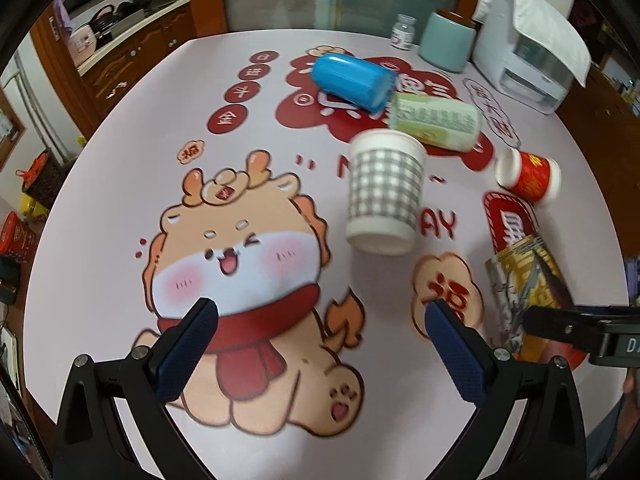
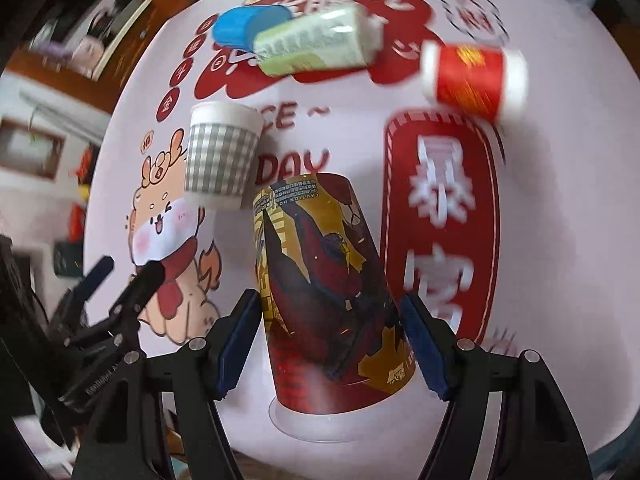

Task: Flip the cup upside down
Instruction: 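Close the right tool on the red-and-gold cup body and lift it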

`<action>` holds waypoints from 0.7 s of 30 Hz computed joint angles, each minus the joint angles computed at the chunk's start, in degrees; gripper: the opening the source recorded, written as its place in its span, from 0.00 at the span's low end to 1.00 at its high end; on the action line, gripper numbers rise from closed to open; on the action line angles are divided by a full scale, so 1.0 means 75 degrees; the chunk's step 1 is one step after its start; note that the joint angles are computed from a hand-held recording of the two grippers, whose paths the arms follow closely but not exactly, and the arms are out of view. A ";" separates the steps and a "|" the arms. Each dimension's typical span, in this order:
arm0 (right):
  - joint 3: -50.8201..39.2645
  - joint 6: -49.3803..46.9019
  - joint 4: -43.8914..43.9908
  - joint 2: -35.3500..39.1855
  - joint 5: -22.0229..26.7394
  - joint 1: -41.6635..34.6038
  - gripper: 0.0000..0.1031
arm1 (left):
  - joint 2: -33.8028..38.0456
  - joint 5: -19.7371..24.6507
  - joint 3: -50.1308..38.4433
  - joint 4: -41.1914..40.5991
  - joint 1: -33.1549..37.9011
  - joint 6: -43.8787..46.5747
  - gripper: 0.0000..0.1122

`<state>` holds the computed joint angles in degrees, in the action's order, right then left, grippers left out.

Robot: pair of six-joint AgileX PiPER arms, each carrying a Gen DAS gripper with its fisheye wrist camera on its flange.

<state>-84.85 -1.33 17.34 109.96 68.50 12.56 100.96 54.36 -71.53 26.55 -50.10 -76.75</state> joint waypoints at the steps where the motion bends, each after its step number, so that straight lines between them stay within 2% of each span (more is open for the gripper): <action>1: 0.0331 0.0044 0.0138 -0.0189 -0.0120 -0.0060 0.70 | -0.0022 0.0031 0.0006 -0.0021 -0.0095 -0.0024 0.91; 5: 0.1690 0.0189 0.0780 -0.0840 -0.0596 -0.0408 0.70 | -0.0054 0.0153 -0.0001 -0.0160 -0.0434 -0.0030 0.91; 10: 0.2531 0.0219 0.1370 -0.0989 -0.0797 -0.0752 0.70 | -0.0082 0.0212 0.0053 -0.0317 -0.0653 -0.0011 0.91; 21: 0.2775 0.0032 0.1784 -0.0884 -0.0986 -0.0943 0.72 | 0.0134 0.0262 -0.0142 -0.0574 -0.0775 0.0243 0.91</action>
<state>-64.04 -1.08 30.72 103.33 61.11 5.48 101.97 56.33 -72.59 22.24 -55.91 -74.93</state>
